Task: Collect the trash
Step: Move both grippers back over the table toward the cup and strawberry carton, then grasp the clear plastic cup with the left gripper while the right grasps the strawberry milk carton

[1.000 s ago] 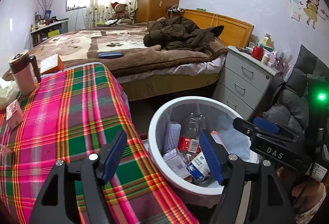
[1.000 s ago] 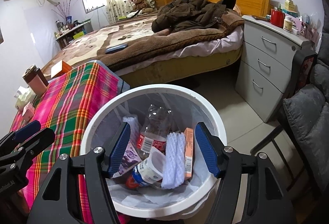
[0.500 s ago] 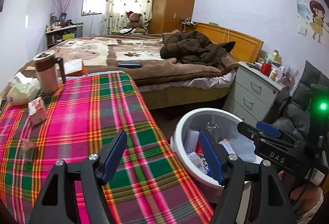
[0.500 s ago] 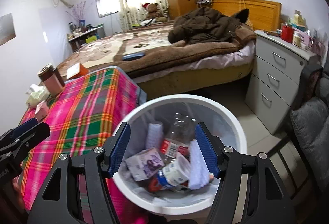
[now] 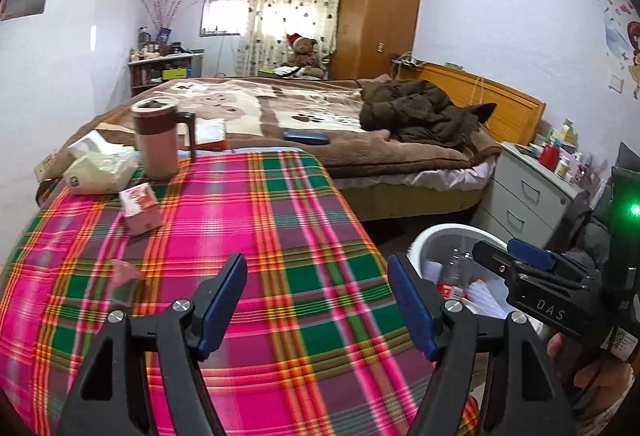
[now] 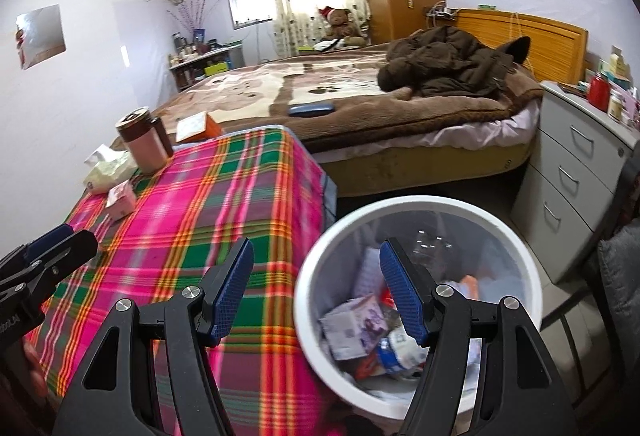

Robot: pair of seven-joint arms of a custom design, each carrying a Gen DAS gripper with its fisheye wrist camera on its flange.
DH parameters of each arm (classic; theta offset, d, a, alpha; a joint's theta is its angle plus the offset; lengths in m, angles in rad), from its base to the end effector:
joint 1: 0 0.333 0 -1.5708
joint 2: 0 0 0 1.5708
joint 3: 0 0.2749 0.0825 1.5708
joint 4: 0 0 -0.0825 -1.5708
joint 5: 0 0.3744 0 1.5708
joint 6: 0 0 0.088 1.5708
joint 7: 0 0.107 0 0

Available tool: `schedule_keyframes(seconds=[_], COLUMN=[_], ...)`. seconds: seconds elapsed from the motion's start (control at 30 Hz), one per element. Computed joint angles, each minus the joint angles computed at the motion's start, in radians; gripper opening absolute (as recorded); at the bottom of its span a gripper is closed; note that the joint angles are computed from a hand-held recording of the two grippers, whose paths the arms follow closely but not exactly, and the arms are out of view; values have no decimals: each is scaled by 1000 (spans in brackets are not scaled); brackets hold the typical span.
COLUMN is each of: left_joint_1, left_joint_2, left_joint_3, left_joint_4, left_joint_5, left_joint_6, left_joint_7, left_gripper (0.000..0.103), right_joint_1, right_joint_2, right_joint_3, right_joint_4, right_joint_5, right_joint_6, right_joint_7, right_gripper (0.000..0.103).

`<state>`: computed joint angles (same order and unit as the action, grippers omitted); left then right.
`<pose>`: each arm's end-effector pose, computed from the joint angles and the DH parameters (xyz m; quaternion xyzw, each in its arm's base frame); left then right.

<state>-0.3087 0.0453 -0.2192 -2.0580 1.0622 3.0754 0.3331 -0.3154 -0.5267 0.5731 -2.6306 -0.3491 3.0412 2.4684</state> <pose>0.4629 -0.3499 0.4629 -0.5148 0.7085 -0.4289 0.2216 0.4241 0.1455 0.4526 -0.5528 0.7067 -0.2966 0.3272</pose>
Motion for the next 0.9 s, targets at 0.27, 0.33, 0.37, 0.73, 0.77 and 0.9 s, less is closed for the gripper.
schedule_keyframes(seconds=[0.27, 0.33, 0.37, 0.73, 0.77, 0.9], left_joint_1=[60, 79, 88, 163, 166, 168], left_joint_2=[-61, -71, -76, -68, -58, -16], left_joint_3=[8, 6, 7, 21, 25, 41], left_joint_4=[-61, -72, -79, -109, -107, -93], left_joint_5=[91, 102, 98, 64, 48, -4], left_joint_6=[-34, -41, -42, -93, -93, -88], left_joint_7=[-100, -116, -118, -92, -79, -29], left_gripper=[74, 74, 74, 75, 75, 75], right_joint_1=[-64, -73, -80, -185, -205, -215], right_joint_2=[85, 119, 126, 326, 354, 487], right_joint_3=[85, 103, 114, 225, 246, 277], right_joint_4=[73, 103, 112, 311, 338, 454], right_joint_5=[-35, -42, -49, -274, -319, -500], right_joint_6=[63, 68, 68, 53, 41, -21], right_joint_7=[9, -3, -2, 90, 116, 204], right_gripper=[67, 67, 67, 67, 67, 67])
